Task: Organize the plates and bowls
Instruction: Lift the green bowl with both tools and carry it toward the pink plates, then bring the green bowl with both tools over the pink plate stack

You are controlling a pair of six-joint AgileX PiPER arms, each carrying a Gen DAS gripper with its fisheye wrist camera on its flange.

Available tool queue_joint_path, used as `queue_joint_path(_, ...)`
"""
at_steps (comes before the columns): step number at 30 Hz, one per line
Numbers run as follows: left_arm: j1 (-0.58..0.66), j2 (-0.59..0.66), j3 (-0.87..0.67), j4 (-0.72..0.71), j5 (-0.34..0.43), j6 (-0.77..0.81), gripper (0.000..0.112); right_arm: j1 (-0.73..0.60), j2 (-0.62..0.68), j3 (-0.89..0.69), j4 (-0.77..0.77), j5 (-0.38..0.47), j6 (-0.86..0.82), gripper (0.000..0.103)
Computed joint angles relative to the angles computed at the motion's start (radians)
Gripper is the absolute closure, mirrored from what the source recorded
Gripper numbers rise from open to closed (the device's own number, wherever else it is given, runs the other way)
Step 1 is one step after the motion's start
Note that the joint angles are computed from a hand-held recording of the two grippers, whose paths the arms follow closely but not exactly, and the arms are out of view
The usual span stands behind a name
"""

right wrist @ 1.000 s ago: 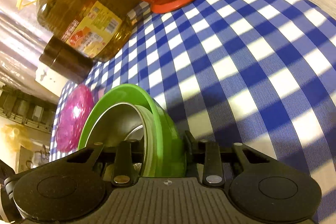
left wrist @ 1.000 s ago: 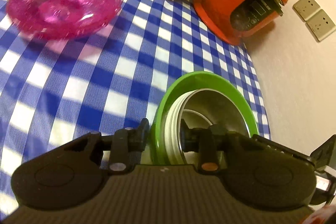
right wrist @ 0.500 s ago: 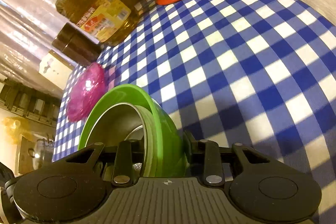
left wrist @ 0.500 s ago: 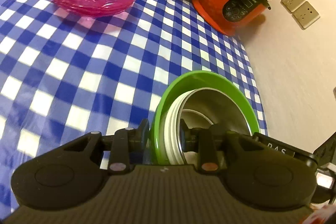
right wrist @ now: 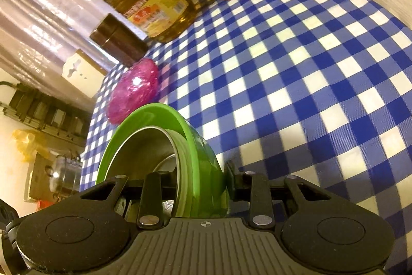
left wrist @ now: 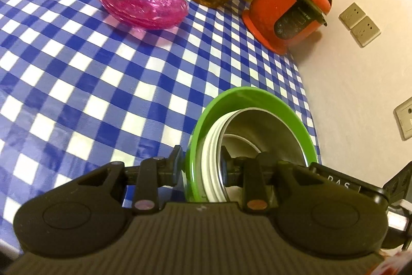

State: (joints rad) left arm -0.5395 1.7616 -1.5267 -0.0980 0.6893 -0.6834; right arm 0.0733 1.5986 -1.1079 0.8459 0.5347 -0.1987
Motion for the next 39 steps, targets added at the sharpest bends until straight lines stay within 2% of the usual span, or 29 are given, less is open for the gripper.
queue_joint_path(13,0.046,-0.158,0.136,0.019,-0.004,-0.022,0.087,0.130,-0.044,-0.023,-0.132,-0.021,0.178,0.071)
queue_joint_path(21,0.085,-0.228,0.191,0.028,0.000,-0.023,0.087,0.196,-0.033,-0.054,-0.167,-0.031,0.232,0.071)
queue_joint_path(30,0.139,-0.259,0.223,-0.003,-0.005,0.014,0.087,0.249,0.005,-0.108,-0.216,-0.030,0.289,0.071)
queue_joint_path(39,0.196,-0.236,0.200,-0.046,-0.004,0.073,0.087,0.275,0.075,-0.201,-0.255,-0.015,0.329,0.071)
